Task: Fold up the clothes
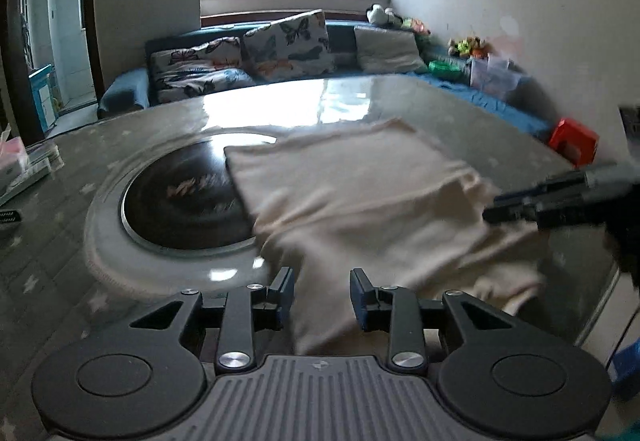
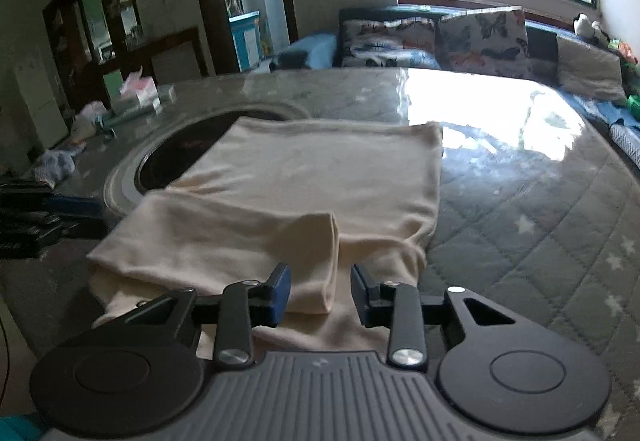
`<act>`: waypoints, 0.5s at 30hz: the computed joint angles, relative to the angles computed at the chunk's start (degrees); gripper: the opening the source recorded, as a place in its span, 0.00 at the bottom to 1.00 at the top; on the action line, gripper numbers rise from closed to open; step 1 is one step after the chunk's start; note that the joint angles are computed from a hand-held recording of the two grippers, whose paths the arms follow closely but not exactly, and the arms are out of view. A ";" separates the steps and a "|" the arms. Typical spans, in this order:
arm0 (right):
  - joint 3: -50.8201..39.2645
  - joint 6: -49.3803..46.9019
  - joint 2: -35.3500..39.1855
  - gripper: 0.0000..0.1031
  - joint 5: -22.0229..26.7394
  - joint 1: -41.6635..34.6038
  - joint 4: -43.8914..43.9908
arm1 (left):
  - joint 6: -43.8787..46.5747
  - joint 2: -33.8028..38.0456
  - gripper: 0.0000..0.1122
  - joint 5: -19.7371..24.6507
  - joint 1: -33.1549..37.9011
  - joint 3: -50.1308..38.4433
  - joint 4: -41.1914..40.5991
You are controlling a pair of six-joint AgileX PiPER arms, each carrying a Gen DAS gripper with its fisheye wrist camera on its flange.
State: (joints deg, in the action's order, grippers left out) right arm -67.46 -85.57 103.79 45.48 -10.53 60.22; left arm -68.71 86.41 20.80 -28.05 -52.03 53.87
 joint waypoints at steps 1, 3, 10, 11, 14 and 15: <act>-0.15 0.76 0.19 0.27 -0.10 0.22 -0.64 | 0.43 -0.39 0.30 -0.04 -0.28 0.83 -0.35; -0.43 2.27 0.58 0.20 -0.30 0.66 -1.92 | 0.42 -0.79 0.30 -0.76 -0.66 2.25 0.00; 1.05 2.61 -0.85 0.04 -2.62 1.65 -2.18 | -6.26 -0.03 0.32 1.05 -3.18 4.34 10.27; 1.26 2.38 -1.30 0.04 -2.76 1.68 -1.95 | -7.00 0.02 0.32 1.61 -3.63 4.61 11.64; 2.92 -0.03 -3.86 0.03 -2.80 1.17 -0.04 | -7.63 0.19 0.32 1.60 -3.78 5.06 12.54; 3.71 -1.04 -5.05 0.03 -2.86 0.93 0.88 | -7.83 0.24 0.32 1.60 -3.83 5.20 12.84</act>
State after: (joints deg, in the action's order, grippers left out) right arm -63.75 -86.60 98.74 42.62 -9.60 61.10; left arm -76.54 86.65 22.40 -31.88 -46.83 66.71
